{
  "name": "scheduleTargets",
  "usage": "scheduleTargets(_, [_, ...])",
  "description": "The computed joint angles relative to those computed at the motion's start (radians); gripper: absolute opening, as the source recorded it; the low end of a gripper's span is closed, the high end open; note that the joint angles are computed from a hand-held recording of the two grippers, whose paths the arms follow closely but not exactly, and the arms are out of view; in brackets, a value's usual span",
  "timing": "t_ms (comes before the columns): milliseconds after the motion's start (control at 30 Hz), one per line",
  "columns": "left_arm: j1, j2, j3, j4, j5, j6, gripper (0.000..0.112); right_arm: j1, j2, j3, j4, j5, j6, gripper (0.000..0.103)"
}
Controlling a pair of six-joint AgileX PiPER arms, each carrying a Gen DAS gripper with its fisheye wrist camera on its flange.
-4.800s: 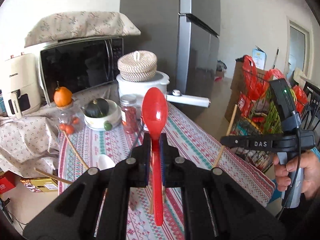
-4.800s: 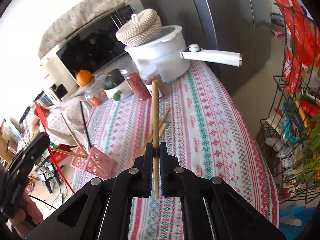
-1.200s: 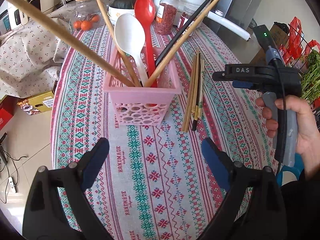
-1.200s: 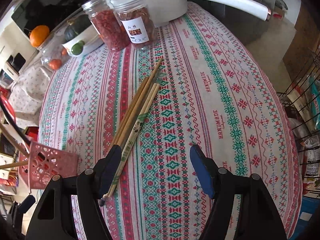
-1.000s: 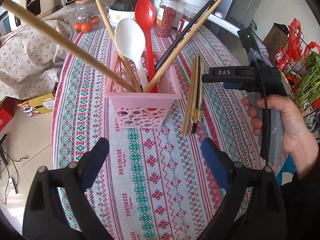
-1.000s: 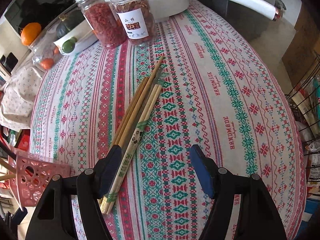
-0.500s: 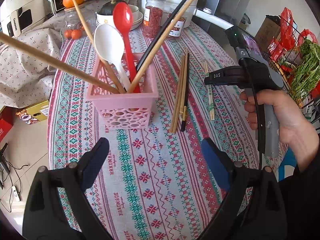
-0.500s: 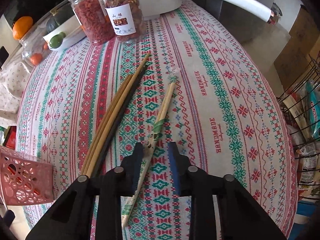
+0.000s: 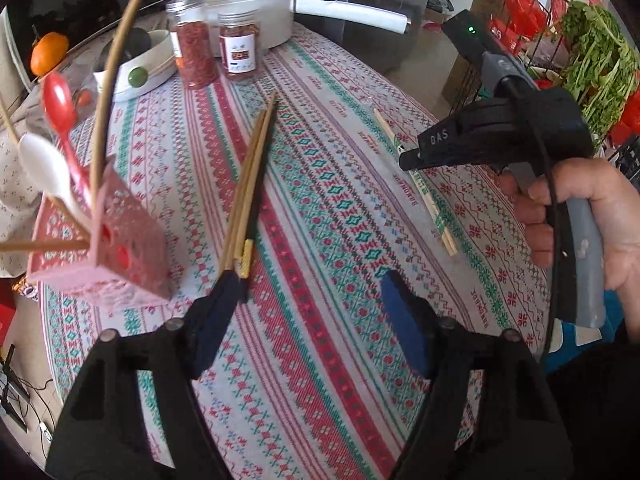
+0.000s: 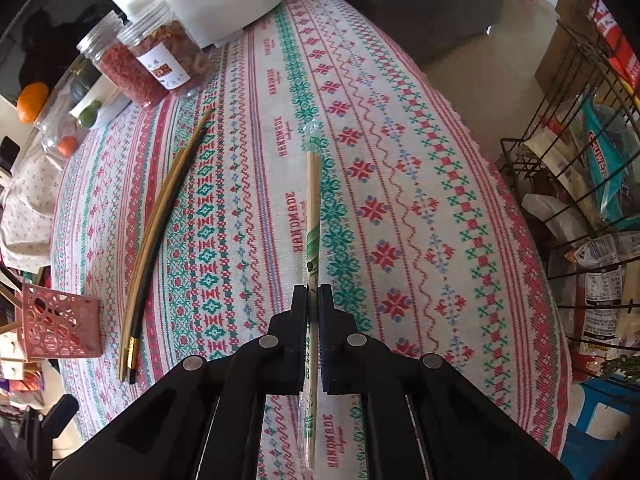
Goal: Organize utensils
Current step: 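Grasp the paper-wrapped wooden chopstick with the right gripper, then grasp the black chopstick with the left gripper while the right gripper holds the wrapped chopstick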
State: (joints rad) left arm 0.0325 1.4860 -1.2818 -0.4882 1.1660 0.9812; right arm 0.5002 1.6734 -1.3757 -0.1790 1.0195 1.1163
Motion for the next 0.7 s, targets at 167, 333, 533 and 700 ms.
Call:
scheduleTargets(167, [-0.184,0.142,-0.115,0.109,-0.091,-0.209,0.033,-0.015,-0.093,0.081,0.014,-0.044,-0.022,0.005])
scheduleTargets(333, [-0.274,0.339,-0.321,0.232,-0.087,-0.411,0.022,-0.036,-0.126,0.121,0.052,-0.095,-0.052,0.004])
scheduleTargets(533, [-0.311,0.482,-0.519,0.319,-0.033,-0.543,0.018,-0.060,-0.143,0.147,0.085,-0.126,-0.097,0.004])
scheduleTargets(700, [-0.323,0.558,-0.632,0.354,0.027,-0.597,0.018,-0.074,-0.147,0.155,0.102,-0.136,-0.130,0.005])
